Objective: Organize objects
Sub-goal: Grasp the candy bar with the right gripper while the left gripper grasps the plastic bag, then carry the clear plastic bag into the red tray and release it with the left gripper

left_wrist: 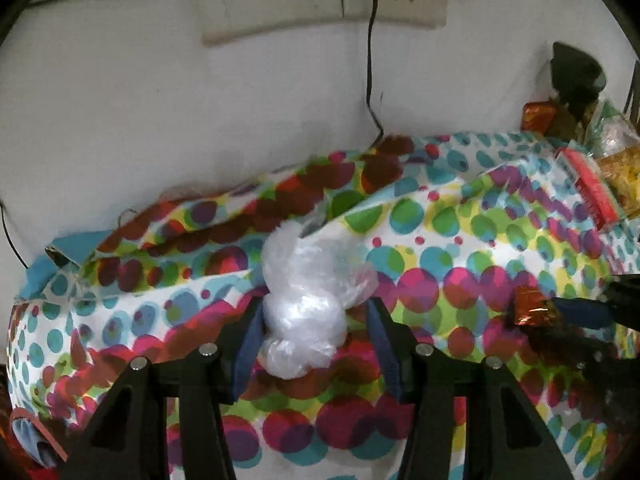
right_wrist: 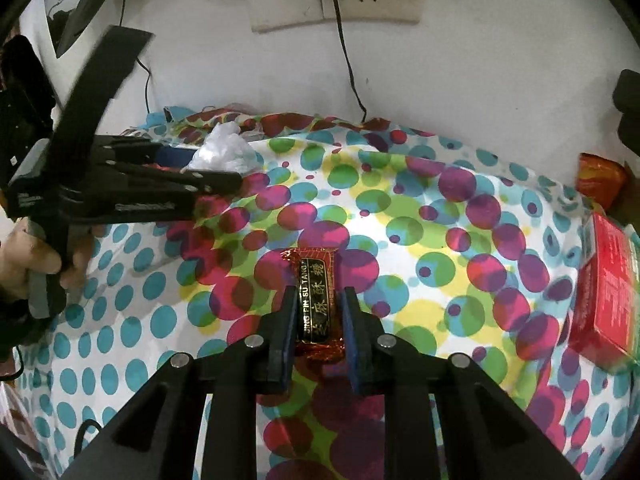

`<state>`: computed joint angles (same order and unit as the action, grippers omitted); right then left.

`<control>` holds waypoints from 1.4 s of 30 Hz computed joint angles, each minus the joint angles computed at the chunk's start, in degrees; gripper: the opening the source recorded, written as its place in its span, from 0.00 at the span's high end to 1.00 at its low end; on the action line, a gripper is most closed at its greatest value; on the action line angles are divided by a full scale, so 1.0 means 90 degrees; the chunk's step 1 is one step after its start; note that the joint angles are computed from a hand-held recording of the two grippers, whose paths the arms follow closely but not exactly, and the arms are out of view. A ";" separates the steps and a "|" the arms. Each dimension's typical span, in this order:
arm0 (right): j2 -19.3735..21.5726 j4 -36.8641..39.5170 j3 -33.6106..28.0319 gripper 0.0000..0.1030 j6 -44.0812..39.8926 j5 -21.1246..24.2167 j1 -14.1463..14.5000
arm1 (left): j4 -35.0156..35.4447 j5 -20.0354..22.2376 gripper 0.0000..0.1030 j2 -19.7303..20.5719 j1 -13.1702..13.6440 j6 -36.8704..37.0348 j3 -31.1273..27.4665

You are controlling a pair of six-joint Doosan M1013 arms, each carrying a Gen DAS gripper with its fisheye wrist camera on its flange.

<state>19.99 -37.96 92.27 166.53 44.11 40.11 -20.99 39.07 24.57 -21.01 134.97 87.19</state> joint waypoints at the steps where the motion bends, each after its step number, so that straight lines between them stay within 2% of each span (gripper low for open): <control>1: 0.0003 0.0000 -0.0002 0.81 0.0016 -0.0019 0.0011 | -0.0158 -0.0046 0.48 -0.0015 0.0022 0.0081 0.0027; 4: 0.0022 -0.0091 0.0006 0.80 0.0151 -0.0021 0.0068 | -0.0330 0.0133 0.49 0.0039 0.0073 -0.0051 -0.0049; 6: 0.0056 -0.0164 -0.0043 0.80 0.0228 0.0072 0.0116 | -0.0419 0.0000 0.53 0.0024 0.0083 -0.0011 -0.0007; 7: 0.0064 -0.0144 -0.0054 0.80 0.0223 0.0031 0.0122 | -0.0506 0.0010 0.64 0.0024 0.0094 0.0062 -0.0004; 13: 0.0194 -0.0134 -0.0257 0.79 0.0103 0.0381 0.0180 | -0.0280 -0.0386 0.65 -0.0085 0.0020 0.0057 0.0181; 18: 0.0159 -0.0129 -0.0200 0.80 0.0177 0.0268 0.0156 | -0.0435 -0.0395 0.65 -0.0211 0.0044 0.0060 0.0327; 23: 0.0204 -0.0147 -0.0256 0.80 0.0099 0.0406 0.0165 | -0.0493 -0.0403 0.65 -0.0392 0.0076 -0.0124 0.0483; 42: 0.0204 -0.0163 -0.0263 0.80 0.0181 0.0419 0.0191 | -0.0122 -0.0691 0.65 -0.1230 0.0213 -0.0644 0.1401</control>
